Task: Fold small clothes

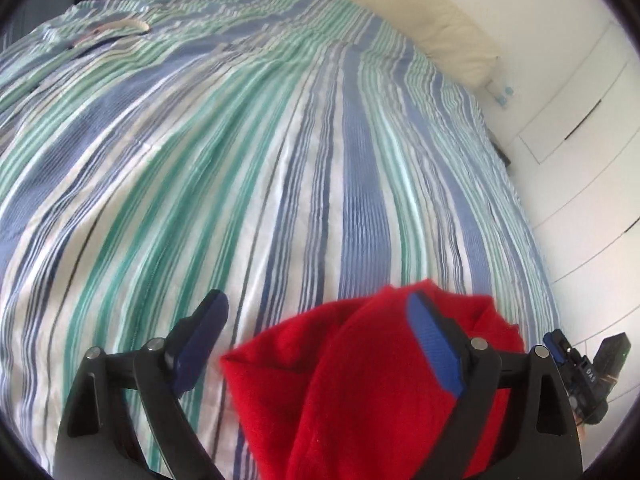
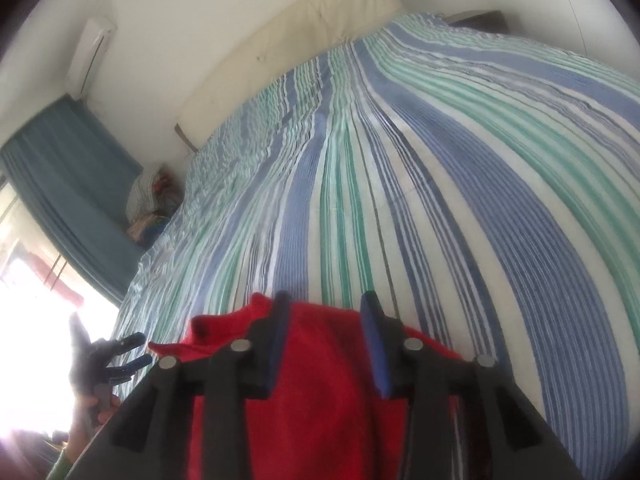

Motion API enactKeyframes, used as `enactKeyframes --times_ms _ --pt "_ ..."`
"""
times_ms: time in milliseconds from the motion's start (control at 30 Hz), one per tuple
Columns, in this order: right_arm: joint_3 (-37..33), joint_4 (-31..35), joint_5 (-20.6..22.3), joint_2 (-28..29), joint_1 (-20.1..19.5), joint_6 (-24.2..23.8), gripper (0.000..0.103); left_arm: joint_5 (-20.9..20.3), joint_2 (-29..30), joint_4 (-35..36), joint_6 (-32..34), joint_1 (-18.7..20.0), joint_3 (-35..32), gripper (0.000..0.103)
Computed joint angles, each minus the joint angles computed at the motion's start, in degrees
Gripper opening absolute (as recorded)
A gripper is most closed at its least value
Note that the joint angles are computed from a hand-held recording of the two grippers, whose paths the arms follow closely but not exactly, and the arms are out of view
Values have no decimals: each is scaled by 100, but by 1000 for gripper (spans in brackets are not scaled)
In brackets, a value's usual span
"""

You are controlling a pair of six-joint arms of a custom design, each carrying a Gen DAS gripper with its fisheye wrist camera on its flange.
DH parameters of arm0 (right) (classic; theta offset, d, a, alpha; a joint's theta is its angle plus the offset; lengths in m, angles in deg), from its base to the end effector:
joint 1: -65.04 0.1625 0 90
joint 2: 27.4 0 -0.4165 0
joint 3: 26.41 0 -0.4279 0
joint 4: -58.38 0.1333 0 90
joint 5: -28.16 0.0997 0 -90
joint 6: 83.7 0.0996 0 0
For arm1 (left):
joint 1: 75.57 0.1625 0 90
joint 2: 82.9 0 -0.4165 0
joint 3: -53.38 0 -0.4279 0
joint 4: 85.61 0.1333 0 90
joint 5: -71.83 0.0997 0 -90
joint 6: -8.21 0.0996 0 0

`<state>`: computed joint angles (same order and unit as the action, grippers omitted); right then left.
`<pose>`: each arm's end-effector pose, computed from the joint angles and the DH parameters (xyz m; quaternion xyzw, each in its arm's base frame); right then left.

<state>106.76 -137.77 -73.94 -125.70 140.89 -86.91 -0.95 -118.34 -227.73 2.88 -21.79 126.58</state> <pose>0.0075 -0.4301 0.3932 -0.1382 -0.7986 0.5599 0.1721 -0.3401 -0.7398 0.0745 0.2432 0.9505 -0.1682 0.0950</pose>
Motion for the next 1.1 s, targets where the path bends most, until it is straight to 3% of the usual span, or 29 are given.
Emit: enactKeyframes --times_ms 133,200,267,333,367,400,467,600,733,833,967,1100 --pt "111 537 -334 -213 585 -938 37 -132 -415 -197 650 -69 686 93" --pt "255 1070 -280 -318 783 -1311 39 261 -572 -275 1022 -162 1141 95" --pt "446 1470 -435 -312 895 -1565 45 908 -518 -141 1158 -205 1299 95" --pt "654 1565 -1096 -177 941 -1712 47 1301 -608 -130 1023 -155 1532 94" --pt "755 1552 -1540 -127 937 -1665 47 1209 -786 -328 992 -121 1757 94" --pt "913 1379 -1745 -171 895 -1636 46 1114 -1008 -603 983 -121 2025 94" --pt "1330 1048 -1695 -636 898 -1612 46 1029 -1473 -1120 1077 -224 2577 94" --pt "1833 393 -2692 -967 1804 -1867 70 907 -2296 -1814 1501 -608 3605 100" --pt "2119 -275 -3556 -728 2418 -1829 74 911 -2678 -1950 1502 -963 4280 101" --pt "2419 -631 -3532 -685 2257 -1368 74 969 -2644 -2020 1435 -1100 4581 101" --pt "2776 -1691 -3441 -107 1925 -1003 74 1369 -2455 -2588 1500 -1325 5032 101" --pt "2924 -2816 -3307 522 1728 -1154 77 1776 -2163 -2921 1746 -1419 5202 101"
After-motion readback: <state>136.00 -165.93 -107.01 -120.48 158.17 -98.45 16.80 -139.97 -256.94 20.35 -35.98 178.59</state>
